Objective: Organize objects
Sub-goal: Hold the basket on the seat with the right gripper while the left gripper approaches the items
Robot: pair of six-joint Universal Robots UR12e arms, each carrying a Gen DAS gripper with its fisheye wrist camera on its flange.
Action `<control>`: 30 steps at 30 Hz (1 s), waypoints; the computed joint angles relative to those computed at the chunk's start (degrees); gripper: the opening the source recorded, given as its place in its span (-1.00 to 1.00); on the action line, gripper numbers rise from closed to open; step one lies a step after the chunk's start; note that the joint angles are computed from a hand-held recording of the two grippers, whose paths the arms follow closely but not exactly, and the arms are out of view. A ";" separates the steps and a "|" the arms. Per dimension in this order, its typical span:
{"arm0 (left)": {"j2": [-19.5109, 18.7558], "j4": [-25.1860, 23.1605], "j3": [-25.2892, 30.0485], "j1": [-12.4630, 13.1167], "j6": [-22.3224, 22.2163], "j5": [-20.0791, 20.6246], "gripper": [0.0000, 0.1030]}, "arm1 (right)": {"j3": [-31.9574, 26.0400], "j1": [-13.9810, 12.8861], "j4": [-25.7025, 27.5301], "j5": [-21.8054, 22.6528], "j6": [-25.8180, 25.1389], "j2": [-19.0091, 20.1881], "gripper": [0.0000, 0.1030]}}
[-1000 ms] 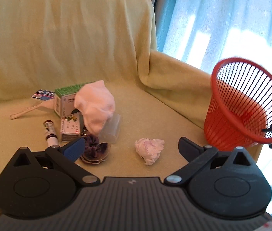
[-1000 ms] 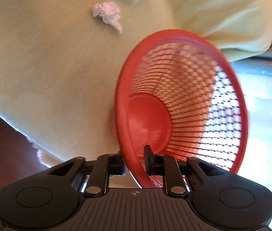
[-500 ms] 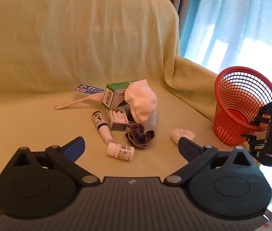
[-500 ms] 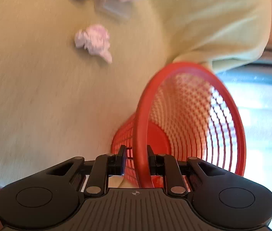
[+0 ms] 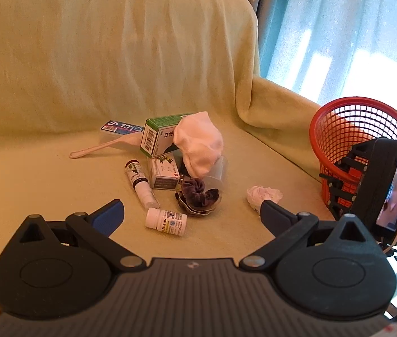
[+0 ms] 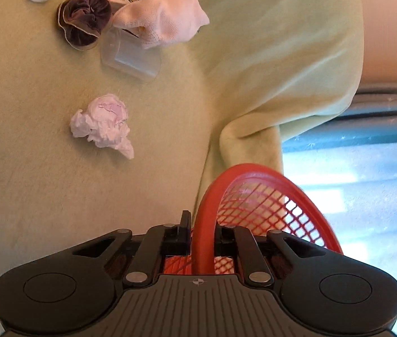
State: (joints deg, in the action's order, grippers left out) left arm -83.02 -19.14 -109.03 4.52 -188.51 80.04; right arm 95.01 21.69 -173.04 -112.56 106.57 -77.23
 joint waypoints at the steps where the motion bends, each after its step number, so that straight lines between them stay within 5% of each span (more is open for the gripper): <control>1: -0.21 0.00 0.09 -0.07 -0.20 0.22 0.96 | -0.32 -0.23 -0.40 0.41 0.33 0.31 -0.86; 20: -5.65 1.77 4.03 -0.43 1.99 0.00 0.96 | 1.69 -1.57 -11.21 5.92 4.32 2.63 -0.96; 30: -7.95 5.06 5.14 -1.00 2.41 -0.20 0.96 | 1.77 -2.29 -18.51 8.25 12.49 4.65 -0.97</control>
State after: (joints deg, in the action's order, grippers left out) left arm -90.97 -14.08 -103.90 3.52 -186.10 79.84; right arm 96.78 19.40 -191.55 -104.31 119.07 -72.58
